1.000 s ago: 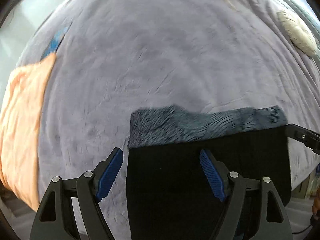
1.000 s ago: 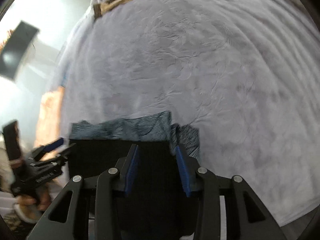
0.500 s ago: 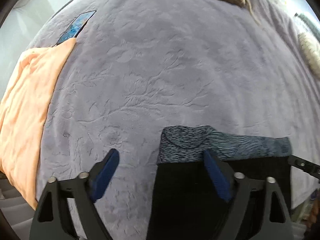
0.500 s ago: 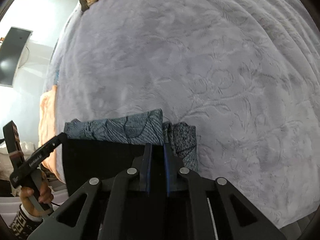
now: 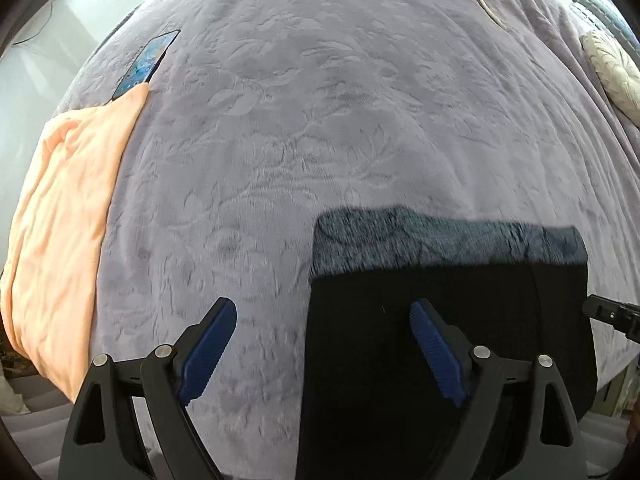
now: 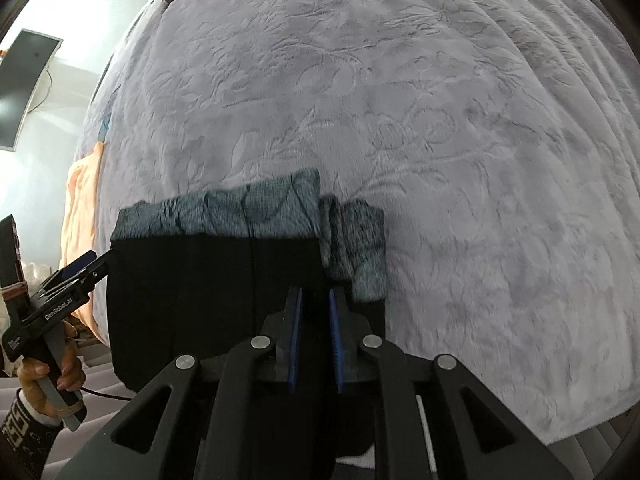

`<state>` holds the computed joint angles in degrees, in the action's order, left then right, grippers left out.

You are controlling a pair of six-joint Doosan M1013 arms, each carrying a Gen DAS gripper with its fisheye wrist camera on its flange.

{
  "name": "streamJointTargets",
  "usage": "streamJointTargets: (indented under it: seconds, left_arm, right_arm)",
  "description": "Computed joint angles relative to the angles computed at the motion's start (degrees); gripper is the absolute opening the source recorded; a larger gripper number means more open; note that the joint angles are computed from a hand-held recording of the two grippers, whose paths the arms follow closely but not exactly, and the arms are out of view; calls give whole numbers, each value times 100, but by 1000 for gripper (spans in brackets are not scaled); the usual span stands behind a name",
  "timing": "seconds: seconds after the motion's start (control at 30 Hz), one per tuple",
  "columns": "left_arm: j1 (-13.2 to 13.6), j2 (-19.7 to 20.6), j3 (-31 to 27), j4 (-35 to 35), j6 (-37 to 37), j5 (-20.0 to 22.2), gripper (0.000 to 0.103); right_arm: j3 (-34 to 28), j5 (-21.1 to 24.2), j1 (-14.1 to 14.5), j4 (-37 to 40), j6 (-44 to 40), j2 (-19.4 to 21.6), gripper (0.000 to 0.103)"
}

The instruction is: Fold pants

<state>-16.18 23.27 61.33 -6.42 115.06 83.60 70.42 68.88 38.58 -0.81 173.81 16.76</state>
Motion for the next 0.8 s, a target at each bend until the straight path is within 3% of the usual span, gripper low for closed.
streamJointTargets:
  seconds: [0.1, 0.2, 0.37, 0.4, 0.43, 0.5, 0.73, 0.8]
  left_arm:
    - [-11, -109, 126, 68, 30, 6, 89]
    - [13, -205, 242, 59, 100, 33, 89]
    - [48, -353, 392, -32, 176, 147, 90]
    - [48, -382, 421, -28, 197, 149, 92]
    - [47, -409, 452, -16, 216, 146, 103]
    - [46, -482, 538, 6, 276, 99, 103]
    - [29, -631, 734, 121, 384, 99, 103]
    - [7, -691, 802, 206, 404, 45, 103]
  right_arm:
    - [-26, 126, 97, -46, 222, -35, 29]
    - [-84, 203, 209, -138, 400, -42, 52]
    - [-281, 424, 363, -190, 498, 32, 63]
    - [-340, 474, 391, -198, 504, 63, 68]
    - [-397, 525, 415, -215, 505, 95, 70]
    - [-529, 650, 460, -247, 480, 172, 78]
    - [-952, 1012, 586, -392, 533, 427, 85]
    - [-1094, 1194, 624, -479, 585, 507, 95]
